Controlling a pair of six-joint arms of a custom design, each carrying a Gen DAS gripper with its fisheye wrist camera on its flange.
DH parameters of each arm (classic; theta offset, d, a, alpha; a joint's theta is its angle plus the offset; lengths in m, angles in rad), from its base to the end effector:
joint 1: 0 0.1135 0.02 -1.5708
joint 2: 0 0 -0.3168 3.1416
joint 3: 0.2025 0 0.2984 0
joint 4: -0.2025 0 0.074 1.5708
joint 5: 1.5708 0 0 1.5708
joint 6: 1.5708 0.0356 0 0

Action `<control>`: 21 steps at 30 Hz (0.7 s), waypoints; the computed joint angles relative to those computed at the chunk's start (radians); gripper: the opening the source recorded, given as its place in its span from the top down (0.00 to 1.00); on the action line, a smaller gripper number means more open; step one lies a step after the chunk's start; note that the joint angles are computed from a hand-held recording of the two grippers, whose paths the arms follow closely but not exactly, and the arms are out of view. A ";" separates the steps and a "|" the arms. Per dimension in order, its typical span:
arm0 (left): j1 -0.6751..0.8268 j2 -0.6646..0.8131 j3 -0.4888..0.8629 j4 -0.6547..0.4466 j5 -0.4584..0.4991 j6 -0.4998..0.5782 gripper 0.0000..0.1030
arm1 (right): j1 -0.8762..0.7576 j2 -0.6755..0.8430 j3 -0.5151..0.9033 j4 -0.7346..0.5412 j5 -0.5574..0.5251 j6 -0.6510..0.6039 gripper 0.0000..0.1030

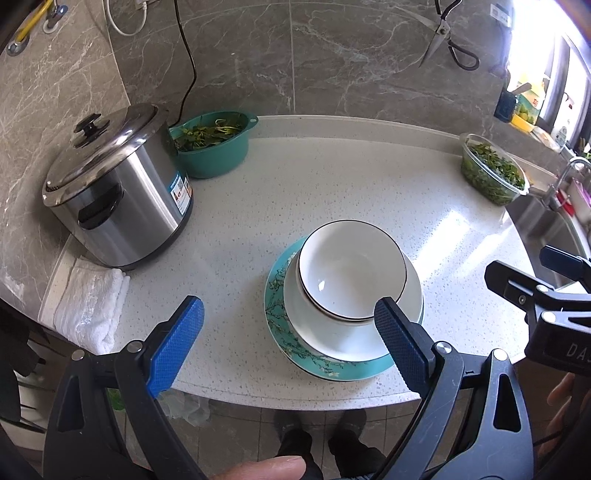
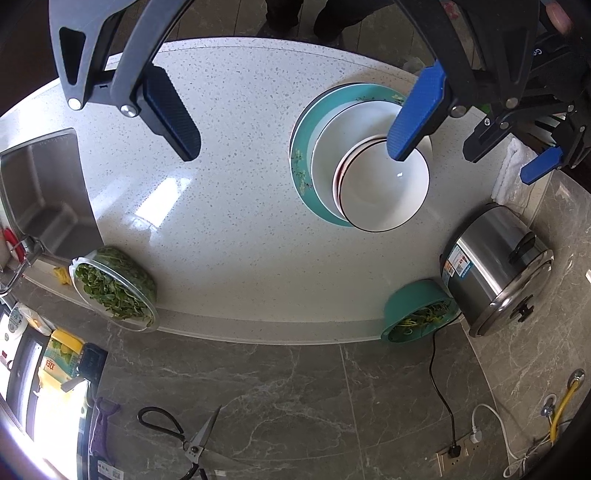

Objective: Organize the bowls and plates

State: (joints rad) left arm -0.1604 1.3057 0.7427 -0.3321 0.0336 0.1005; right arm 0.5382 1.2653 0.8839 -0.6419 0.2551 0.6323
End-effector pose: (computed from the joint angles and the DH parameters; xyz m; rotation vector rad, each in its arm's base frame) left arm 0.2809 -0.0467 0.2285 0.3353 2.4435 -0.0674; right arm 0.2406 0.1331 0.2699 0.2114 2.5389 0.1227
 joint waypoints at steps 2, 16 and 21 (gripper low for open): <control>-0.005 0.003 0.004 0.003 -0.007 -0.002 0.09 | 0.001 0.004 0.003 -0.004 0.002 0.001 0.00; -0.020 0.034 0.035 0.020 -0.044 -0.016 0.09 | -0.007 0.015 0.012 0.001 -0.001 -0.006 0.00; -0.025 0.047 0.042 0.019 -0.057 -0.023 0.09 | -0.012 0.018 0.013 0.004 -0.004 -0.011 0.00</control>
State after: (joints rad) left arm -0.1857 1.3524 0.7850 -0.3132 -0.0235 0.0771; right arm 0.5260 1.2832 0.8972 -0.6383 0.2510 0.6209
